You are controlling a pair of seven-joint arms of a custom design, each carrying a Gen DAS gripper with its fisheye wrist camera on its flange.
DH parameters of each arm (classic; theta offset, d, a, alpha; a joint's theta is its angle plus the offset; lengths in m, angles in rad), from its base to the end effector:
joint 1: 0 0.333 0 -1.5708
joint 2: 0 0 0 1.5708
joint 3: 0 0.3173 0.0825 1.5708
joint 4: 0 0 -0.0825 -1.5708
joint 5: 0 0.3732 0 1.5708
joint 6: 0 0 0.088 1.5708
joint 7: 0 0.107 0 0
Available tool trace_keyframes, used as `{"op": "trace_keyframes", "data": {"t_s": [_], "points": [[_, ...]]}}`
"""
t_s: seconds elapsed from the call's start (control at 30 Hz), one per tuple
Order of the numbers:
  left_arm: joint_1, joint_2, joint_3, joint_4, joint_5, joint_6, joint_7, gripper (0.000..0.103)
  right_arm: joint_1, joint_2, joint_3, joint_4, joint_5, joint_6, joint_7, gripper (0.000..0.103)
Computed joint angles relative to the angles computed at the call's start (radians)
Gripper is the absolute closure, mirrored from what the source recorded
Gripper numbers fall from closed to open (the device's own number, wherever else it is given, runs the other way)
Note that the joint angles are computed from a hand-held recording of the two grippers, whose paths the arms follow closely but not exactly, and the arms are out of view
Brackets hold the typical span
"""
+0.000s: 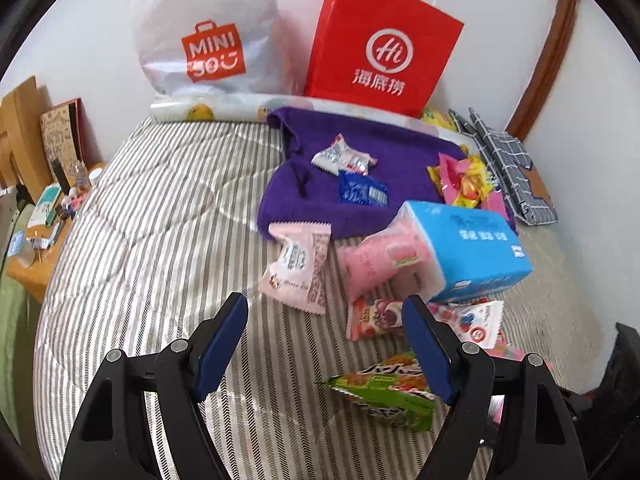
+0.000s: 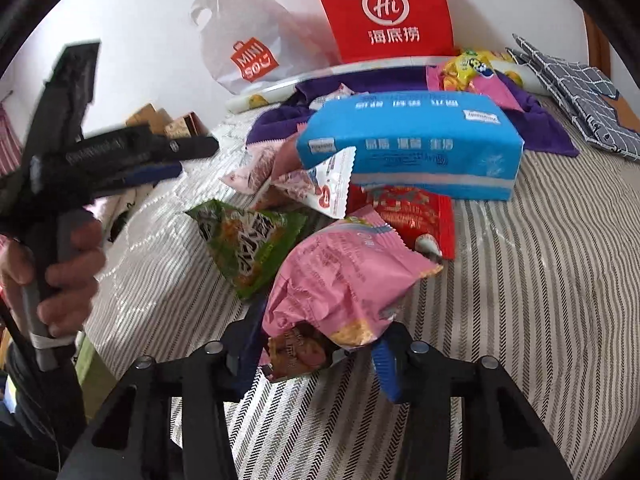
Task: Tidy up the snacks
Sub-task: 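Grasp the pink chip bag with the right tool while the left tool grasps a pink-and-white packet, then carry the pink bag with the right tool while the left tool carries its packet to the towel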
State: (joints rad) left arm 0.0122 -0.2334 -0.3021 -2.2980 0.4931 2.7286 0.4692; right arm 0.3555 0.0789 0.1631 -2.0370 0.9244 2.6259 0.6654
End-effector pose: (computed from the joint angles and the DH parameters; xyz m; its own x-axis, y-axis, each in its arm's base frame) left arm 0.4810 -0.1712 0.5157 0.3123 -0.9253 0.2152 -0.6700 -0.3751 -0.6407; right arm 0.5255 0.2758 0.4617 0.7051 -0.6509 -0.2815 -0.6360 -0.4048 -0.6570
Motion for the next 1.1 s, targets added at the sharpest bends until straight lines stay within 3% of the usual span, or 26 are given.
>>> {"op": "trace_keyframes", "data": {"t_s": [0.13, 0.23, 0.47, 0.73, 0.83, 1.0, 1.1], "points": [[-0.003, 0.021, 0.014, 0.005, -0.031, 0.001, 0.015, 0.024, -0.006, -0.023, -0.004, -0.015, 0.063, 0.024, -0.052, 0.061], [0.011, 0.057, 0.006, 0.054, 0.021, -0.071, -0.027, 0.024, -0.01, -0.036, -0.018, -0.016, 0.089, 0.018, -0.068, 0.061], [-0.044, 0.166, 0.079, 0.148, 0.01, -0.129, 0.048, 0.028, -0.023, -0.057, -0.047, -0.023, 0.109, 0.082, -0.082, 0.061], [-0.102, 0.257, 0.129, 0.231, 0.107, -0.191, 0.032, 0.033, -0.059, -0.009, -0.059, 0.02, 0.029, 0.151, 0.022, 0.061], [-0.121, 0.268, 0.144, 0.241, 0.169, -0.204, -0.018, 0.042, -0.077, 0.01, -0.053, 0.034, -0.001, 0.157, 0.063, 0.061], [-0.129, 0.26, 0.156, 0.227, 0.187, -0.173, -0.009, 0.069, -0.1, 0.048, -0.034, 0.071, -0.047, 0.165, 0.114, 0.061], [-0.119, 0.219, 0.157, 0.176, 0.089, -0.102, 0.057, 0.07, -0.116, 0.068, -0.018, 0.094, -0.056, 0.163, 0.119, 0.061]]}}
